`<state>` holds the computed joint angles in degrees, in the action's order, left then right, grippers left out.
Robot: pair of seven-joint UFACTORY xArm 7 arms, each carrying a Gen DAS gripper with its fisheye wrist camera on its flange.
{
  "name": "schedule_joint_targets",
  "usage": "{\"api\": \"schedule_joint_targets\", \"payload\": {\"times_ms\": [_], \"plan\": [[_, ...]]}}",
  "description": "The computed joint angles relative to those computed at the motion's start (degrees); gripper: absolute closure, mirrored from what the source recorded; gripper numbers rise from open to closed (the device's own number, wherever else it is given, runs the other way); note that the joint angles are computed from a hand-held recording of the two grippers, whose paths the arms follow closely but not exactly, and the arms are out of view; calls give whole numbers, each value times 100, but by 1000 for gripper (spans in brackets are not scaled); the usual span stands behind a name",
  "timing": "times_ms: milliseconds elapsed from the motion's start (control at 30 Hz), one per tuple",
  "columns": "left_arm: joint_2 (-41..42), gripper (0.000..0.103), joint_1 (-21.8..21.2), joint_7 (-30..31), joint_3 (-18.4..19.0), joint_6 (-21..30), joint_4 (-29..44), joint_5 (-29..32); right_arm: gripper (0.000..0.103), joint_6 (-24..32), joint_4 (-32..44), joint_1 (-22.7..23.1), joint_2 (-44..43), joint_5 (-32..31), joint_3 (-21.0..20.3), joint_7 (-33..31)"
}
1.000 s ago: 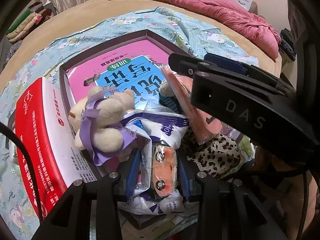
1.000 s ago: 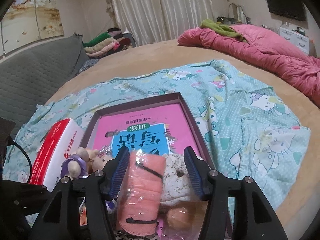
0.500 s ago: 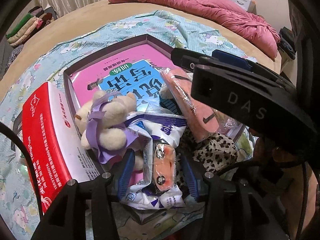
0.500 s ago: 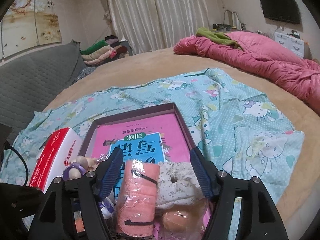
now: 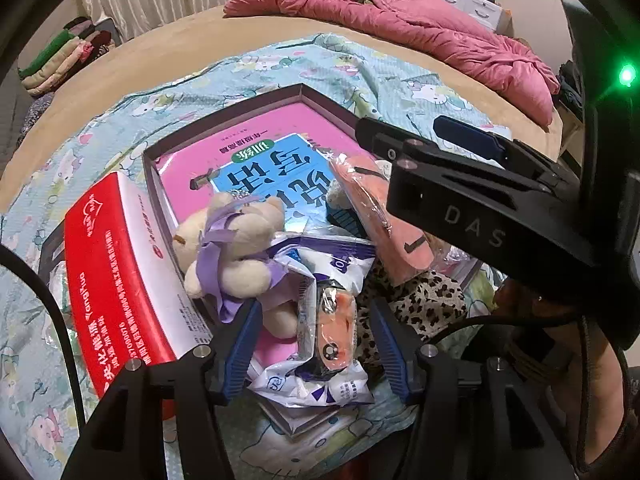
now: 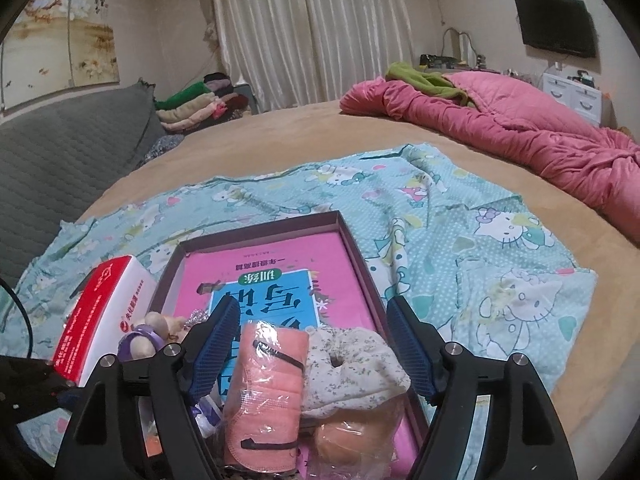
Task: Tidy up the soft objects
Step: 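Open the right tool to drop the pink towel while the left tool releases the packet onto the tray, then lift both open tools away from the tray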
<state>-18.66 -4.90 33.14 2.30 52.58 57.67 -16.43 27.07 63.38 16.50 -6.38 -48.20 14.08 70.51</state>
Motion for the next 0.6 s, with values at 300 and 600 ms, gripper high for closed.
{"api": "schedule_joint_targets", "payload": {"times_ms": [300, 600], "plan": [[-114, 41, 38, 100, 97, 33, 15, -96, 25, 103, -32, -16, -51, -82, 26, 76], [-242, 39, 100, 177, 177, 59, 18, -159, 24, 244, -29, -8, -131, -336, 113, 249]]}}
